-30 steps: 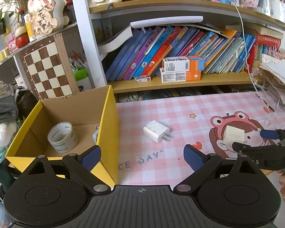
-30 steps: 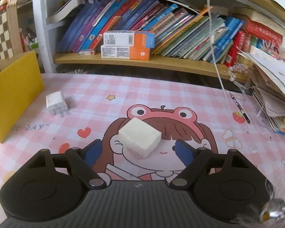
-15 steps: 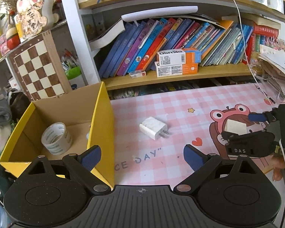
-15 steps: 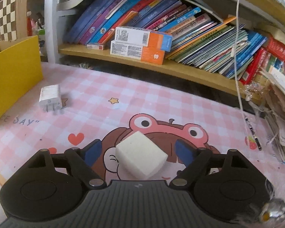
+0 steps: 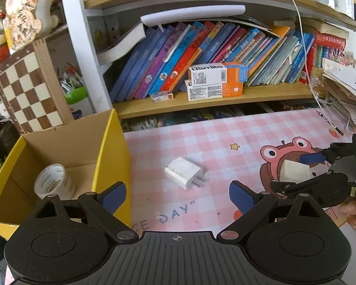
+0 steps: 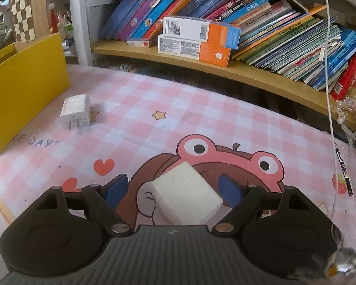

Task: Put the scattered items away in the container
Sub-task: 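Move the right gripper onto the white foam block and close on it, then lower the left gripper onto the white charger plug and close on it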

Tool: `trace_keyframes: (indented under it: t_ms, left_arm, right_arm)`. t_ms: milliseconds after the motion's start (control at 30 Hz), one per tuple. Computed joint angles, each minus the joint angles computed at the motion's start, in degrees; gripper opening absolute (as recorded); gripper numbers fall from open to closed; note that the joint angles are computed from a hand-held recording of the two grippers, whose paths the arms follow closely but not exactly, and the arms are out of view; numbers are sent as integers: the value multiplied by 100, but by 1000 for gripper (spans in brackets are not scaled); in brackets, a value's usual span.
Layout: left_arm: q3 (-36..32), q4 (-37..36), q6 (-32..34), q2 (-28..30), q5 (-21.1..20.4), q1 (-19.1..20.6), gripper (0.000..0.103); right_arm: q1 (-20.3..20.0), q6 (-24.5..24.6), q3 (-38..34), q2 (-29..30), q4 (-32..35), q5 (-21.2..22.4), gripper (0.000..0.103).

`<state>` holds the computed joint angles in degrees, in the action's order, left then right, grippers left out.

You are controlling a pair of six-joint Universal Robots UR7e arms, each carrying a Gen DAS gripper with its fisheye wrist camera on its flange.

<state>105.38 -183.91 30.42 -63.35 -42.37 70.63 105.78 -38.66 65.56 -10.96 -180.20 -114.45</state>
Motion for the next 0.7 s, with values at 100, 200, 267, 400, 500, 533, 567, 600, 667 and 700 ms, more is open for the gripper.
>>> trace_keyframes:
  t_ms: [100,200,267,400,500,533,567,600,667,700]
  left_arm:
    - [-69,13,31,87,-63,51,96]
    - [-159,27,61,192,-101,107,96]
    - [-235,61,29,267,-112,140,96]
    - [-370,-10,61,426,-279,204,96]
    - [-477,-139,205,567,-345,233,96]
    - [-518,-189,255,617,-360,245,96]
    - [-555,-232,296,661,-378,258,96]
    - [-597,-272,328,706,-400,275,96]
    - [-683,-324,351,789,-429,313,96]
    - [-733,-340,351,836,-430,333,96]
  right_arm:
    - [-11,-14,-11,19,-47,-88,69]
    - [-26,-15,-16,41,-147,-146,60]
    - [-48,25,18,22,-174,-108,59]
    - [-79,69,95,-27,-216,3,53]
    - [-81,158,169,-80,-247,42,49]
    - [-77,212,199,-102,-262,45,48]
    - [-73,265,229,-123,-278,49,47]
    - [-70,320,260,-145,-292,55,46]
    - [-69,453,348,-203,-317,108,45]
    - [-61,506,394,-228,-334,112,45]
